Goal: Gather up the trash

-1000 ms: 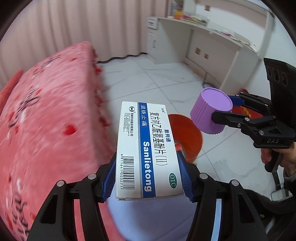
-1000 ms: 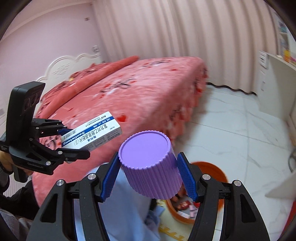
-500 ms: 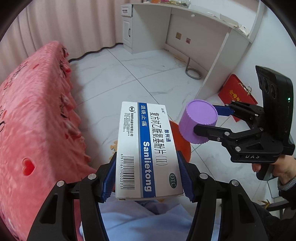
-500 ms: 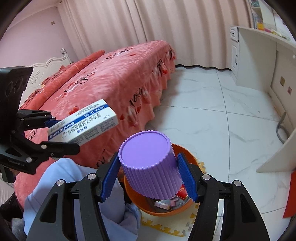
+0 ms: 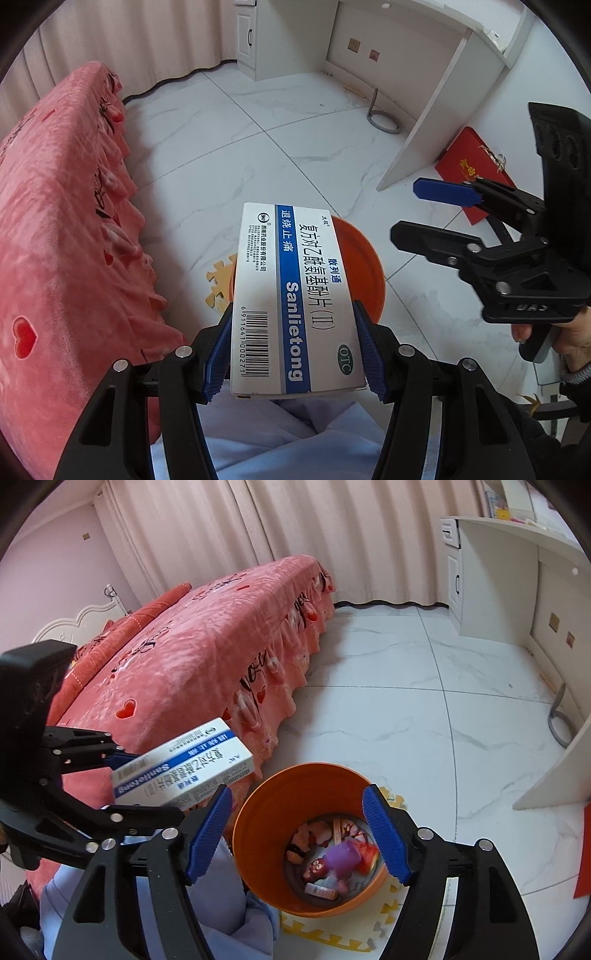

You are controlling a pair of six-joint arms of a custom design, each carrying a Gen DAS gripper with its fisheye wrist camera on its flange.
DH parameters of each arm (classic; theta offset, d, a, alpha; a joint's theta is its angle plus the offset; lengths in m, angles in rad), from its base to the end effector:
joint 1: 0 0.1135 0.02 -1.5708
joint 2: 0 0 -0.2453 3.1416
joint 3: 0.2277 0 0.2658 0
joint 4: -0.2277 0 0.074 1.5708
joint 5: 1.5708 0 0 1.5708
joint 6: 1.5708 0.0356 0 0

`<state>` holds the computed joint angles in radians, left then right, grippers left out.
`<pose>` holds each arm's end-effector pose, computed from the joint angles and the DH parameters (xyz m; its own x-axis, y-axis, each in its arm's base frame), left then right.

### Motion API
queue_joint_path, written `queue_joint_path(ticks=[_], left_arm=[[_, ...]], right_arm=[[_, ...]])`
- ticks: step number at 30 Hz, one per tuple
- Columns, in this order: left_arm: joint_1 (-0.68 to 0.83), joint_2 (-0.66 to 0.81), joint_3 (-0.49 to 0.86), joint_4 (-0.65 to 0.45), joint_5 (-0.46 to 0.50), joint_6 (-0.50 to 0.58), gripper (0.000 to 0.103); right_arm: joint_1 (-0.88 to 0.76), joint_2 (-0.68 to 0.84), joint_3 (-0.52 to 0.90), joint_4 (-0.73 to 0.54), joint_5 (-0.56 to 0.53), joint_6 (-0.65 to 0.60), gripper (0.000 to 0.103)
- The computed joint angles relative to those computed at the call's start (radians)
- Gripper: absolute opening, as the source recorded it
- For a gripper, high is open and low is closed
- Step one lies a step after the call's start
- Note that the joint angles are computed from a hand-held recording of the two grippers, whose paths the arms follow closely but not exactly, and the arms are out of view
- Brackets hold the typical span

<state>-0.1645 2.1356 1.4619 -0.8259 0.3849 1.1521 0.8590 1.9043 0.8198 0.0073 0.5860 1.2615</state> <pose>0.3911 -0.0785 0.0993 -0.2373 0.8978 -0.3711 0.9714 0.2207 -0.0873 0.2262 0.2321 0.0531 -0.6130 0.5044 -0.6081 0.4080 0.8612 0.3031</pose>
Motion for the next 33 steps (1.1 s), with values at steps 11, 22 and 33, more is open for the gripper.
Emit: queue_joint_path(ticks=[11,22,33], left_arm=[[-0.041,-0.037,-0.033,0.065,0.037,-0.061,0.081],[-0.005,-0.045,-0.040,0.054,0.016,-0.034,0.081],[0.144,-0.102,-0.011,0.014,0.082,-0.010,0.088]], right_arm=[[0.017,-0.042,-0.025,-0.027,0.023,0.037,0.073],[0.038,-0.030,0.051,-0.073,0.016,0.010,0.073],[0.072,-0.015,0.205,-0.175,0.031,-0.052,0.074]])
